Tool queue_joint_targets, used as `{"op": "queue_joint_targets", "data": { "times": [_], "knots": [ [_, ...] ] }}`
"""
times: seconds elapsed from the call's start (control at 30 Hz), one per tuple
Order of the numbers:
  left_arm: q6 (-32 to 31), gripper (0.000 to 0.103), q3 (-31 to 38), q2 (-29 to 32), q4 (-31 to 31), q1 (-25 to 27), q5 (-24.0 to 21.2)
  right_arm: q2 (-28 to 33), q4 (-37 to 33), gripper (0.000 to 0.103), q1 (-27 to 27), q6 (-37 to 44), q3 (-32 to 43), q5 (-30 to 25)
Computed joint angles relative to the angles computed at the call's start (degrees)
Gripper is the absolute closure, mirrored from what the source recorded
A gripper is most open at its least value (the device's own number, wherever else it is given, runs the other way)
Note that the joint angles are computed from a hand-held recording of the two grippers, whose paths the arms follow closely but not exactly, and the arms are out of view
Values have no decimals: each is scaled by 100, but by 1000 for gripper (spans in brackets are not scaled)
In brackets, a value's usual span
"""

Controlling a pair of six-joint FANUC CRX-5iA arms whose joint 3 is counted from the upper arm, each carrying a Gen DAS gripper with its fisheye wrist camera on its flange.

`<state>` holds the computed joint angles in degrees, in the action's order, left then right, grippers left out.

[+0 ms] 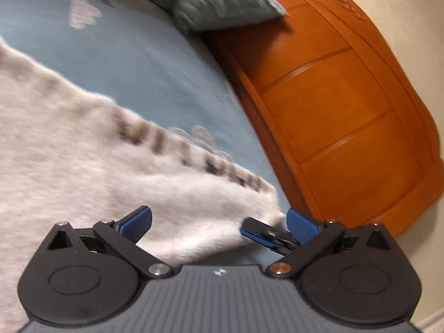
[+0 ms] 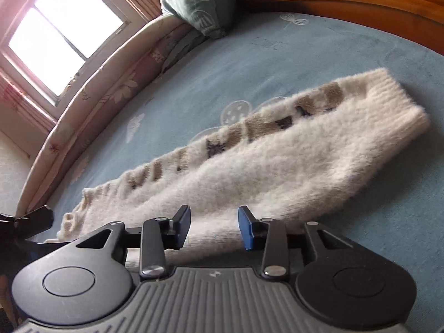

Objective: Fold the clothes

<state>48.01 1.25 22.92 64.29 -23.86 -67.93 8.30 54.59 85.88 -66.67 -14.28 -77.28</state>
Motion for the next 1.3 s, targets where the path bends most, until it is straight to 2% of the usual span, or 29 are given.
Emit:
{"op": "queue_joint_targets", "data": {
  "times": [0.07, 0.13, 0.23, 0.3, 0.4, 0.53, 0.6, 0.67, 0.7, 0.8, 0.87, 1.0, 1.07, 1.17, 1.27, 1.3],
  "knots": [
    [151, 1, -17, -45, -125, 88, 60, -38, 337, 60, -154, -1, -138, 469],
    [246, 1, -60, -11, -208, 133, -65, -54, 597, 60, -335, 34, -238, 993],
    [95, 1, -259, -73, -167, 108, 139, 75, 123, 59, -370, 463, 39, 977],
    [191, 1, -135, -20, -245, 102, 128, -71, 330, 59, -315, 27, -189, 1035],
    [8, 1, -406, -178, 214, 210, 106, -282, 930, 55, -273, -706, -605, 1208],
    [-146, 1, -752, -470, 343, 449, -104, -463, 2561, 55, -795, -2071, -1271, 2446],
    [-258, 1, -946, -676, 241, 563, 14, -386, 3335, 55, -1222, -2612, -1344, 3206],
    [-332, 1, -1038, -779, 168, 670, 17, -240, 3677, 55, -1507, -2775, -1221, 3798],
    [-281, 1, -1031, -775, 141, 714, -38, -145, 3514, 55, -1511, -2590, -1089, 3875],
    [-240, 1, -1028, -744, 169, 797, -176, 229, 2049, 55, -1246, -1197, -425, 3541],
    [-315, 1, -1054, -735, 257, 806, -194, 344, 1818, 55, -1278, -1056, -286, 3567],
    [-414, 1, -1063, -674, 355, 837, -302, 375, 2434, 56, -1472, -2208, -501, 3652],
    [-407, 1, -1057, -651, 340, 851, -323, 467, 2355, 66, -1431, -2317, -421, 3421],
    [-406, 1, -1049, -618, 347, 863, -359, 712, 1869, 76, -1247, -1377, -15, 2809],
    [-460, 1, -1034, -598, 356, 868, -376, 995, 1570, 79, -1049, -248, 477, 1952],
    [-450, 1, -1031, -599, 336, 870, -365, 1046, 1348, 80, -1029, 161, 624, 1858]
  ]
}}
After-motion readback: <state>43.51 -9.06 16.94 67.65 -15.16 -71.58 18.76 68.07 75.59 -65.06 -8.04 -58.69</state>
